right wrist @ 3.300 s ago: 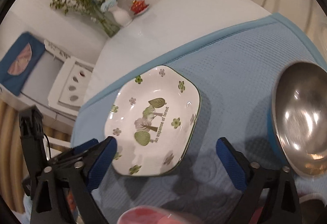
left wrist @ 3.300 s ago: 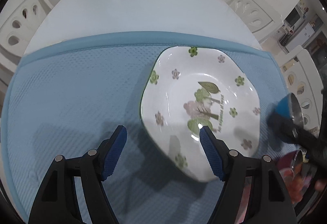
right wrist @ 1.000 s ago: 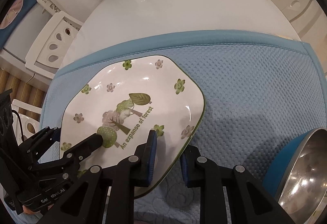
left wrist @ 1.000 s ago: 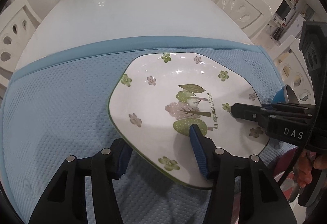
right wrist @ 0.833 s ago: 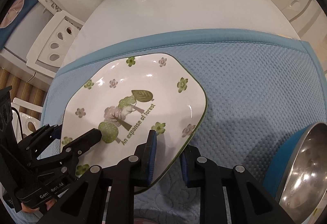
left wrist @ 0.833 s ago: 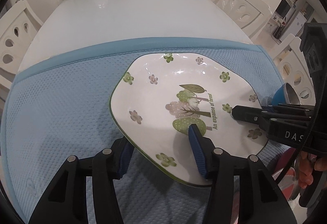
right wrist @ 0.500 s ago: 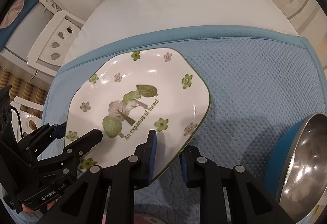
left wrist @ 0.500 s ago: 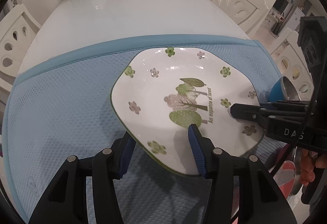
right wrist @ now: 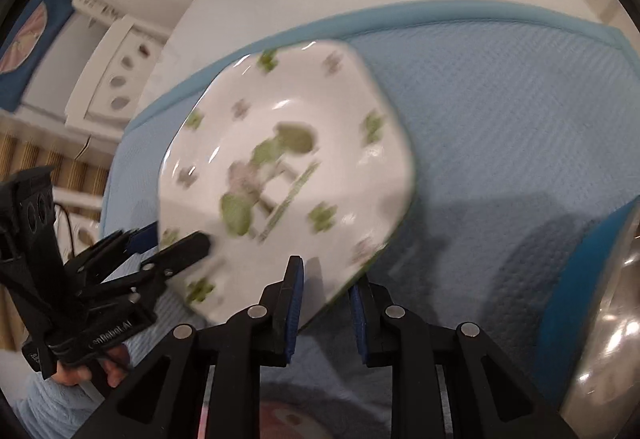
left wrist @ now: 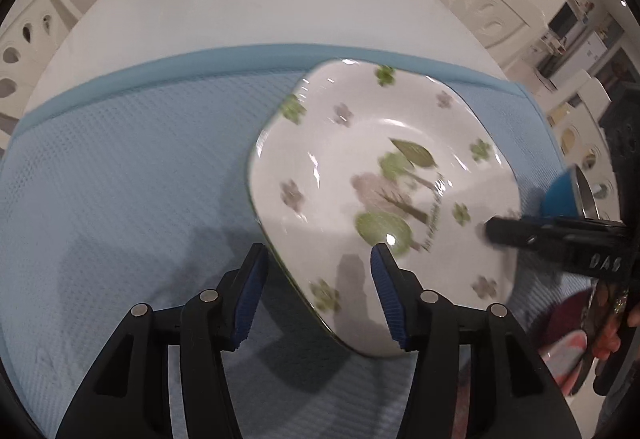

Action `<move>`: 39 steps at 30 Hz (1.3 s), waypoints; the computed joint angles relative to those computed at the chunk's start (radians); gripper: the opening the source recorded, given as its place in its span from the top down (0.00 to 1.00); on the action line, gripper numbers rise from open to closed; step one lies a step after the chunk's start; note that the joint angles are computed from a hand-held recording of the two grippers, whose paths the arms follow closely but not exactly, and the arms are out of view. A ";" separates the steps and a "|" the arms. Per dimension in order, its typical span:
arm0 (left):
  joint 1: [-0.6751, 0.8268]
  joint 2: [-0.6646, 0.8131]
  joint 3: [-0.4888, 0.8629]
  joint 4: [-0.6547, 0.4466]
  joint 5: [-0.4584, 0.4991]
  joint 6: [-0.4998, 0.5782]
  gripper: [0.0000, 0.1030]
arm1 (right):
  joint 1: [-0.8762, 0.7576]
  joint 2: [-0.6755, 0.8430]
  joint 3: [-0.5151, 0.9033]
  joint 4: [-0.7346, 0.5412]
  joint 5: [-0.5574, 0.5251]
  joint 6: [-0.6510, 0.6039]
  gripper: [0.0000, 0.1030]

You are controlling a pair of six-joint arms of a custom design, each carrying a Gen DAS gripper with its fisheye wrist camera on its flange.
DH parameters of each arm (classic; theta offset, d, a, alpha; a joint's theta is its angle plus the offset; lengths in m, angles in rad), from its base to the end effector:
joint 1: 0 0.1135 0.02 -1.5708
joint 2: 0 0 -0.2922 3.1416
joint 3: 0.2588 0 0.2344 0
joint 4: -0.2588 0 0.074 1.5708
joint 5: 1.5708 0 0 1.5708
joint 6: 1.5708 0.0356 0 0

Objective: Organize plates and bowls
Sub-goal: 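Lift the tree-print plate off the mat with both grippers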

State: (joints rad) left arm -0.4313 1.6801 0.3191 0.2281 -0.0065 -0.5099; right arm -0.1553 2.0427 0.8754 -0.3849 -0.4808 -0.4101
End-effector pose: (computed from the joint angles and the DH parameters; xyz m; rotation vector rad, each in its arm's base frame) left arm 0.1856 -0.0852 0.0956 -0.1095 2.7337 -0.2681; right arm 0.2979 -0.0300 0.0834 -0.3767 2.8889 0.6783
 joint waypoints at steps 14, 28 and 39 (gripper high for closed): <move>-0.047 0.100 0.050 0.047 -0.022 0.029 0.41 | 0.085 0.064 0.095 0.102 0.055 0.054 0.48; -0.014 -0.075 -0.099 0.142 -0.009 0.052 0.54 | 0.080 0.004 0.017 0.232 0.123 0.076 0.76; -0.083 -0.208 -0.096 0.007 -0.072 -0.005 0.55 | 0.003 -0.141 -0.084 0.225 0.084 -0.061 0.80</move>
